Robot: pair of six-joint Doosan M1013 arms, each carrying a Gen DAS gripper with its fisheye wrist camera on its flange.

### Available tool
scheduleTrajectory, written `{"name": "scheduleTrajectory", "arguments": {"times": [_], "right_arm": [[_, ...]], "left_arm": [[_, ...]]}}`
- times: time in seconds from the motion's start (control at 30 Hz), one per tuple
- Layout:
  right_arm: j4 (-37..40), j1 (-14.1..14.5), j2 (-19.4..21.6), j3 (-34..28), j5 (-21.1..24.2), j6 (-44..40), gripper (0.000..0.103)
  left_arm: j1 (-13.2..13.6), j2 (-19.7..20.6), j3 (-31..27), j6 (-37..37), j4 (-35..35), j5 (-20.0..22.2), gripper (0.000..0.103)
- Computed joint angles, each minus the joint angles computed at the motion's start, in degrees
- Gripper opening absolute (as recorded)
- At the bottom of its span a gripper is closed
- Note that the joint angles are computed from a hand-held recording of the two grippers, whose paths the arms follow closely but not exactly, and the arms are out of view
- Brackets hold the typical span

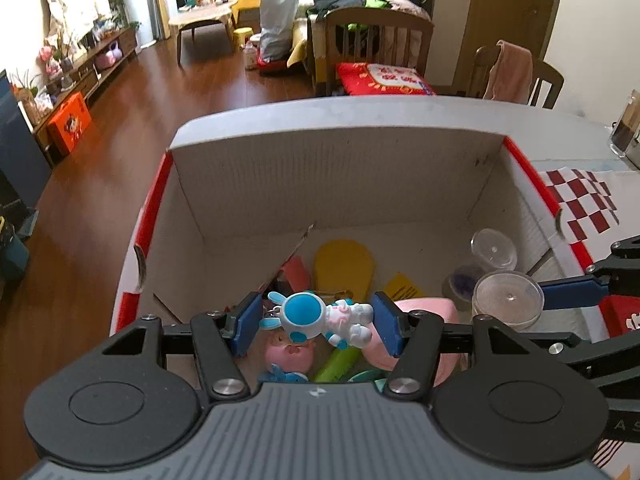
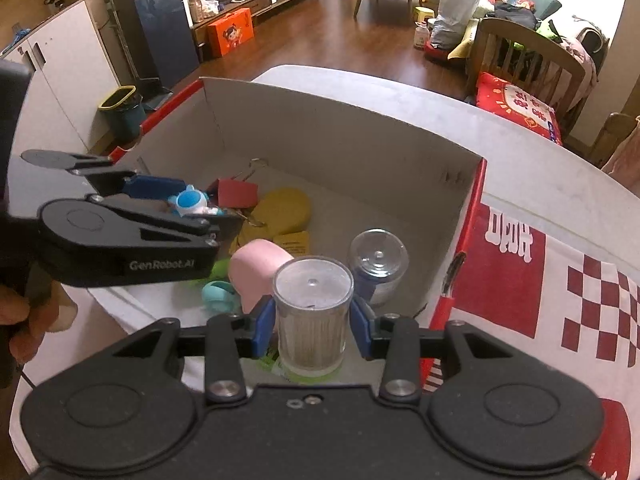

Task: Organize rigid objects
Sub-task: 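Carry the astronaut keychain and toothpick jar into the cardboard box and release both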

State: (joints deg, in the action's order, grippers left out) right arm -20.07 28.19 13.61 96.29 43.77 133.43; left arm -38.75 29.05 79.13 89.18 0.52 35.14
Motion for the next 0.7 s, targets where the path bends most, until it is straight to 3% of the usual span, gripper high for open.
{"name": "scheduleTrajectory", "arguments": {"times": [0.43, 0.6, 0.7], "right_arm": [[0.1, -0.5, -0.7, 0.3, -1.3, 0.4, 0.041], [0.5, -0.6, -1.4, 0.8, -2.1, 0.2, 0.051], [0.4, -0.7, -1.9, 1.1, -2.7, 0.3, 0.055]], "left_arm": [[0.2, 1.6, -2.3, 0.2, -2.3, 5.1, 0.060], [0.4, 1.2, -2.1, 0.4, -3.3, 5.3, 0.060], [0.4, 0.5, -1.4, 1.0, -3.9, 4.2, 0.066]]}}
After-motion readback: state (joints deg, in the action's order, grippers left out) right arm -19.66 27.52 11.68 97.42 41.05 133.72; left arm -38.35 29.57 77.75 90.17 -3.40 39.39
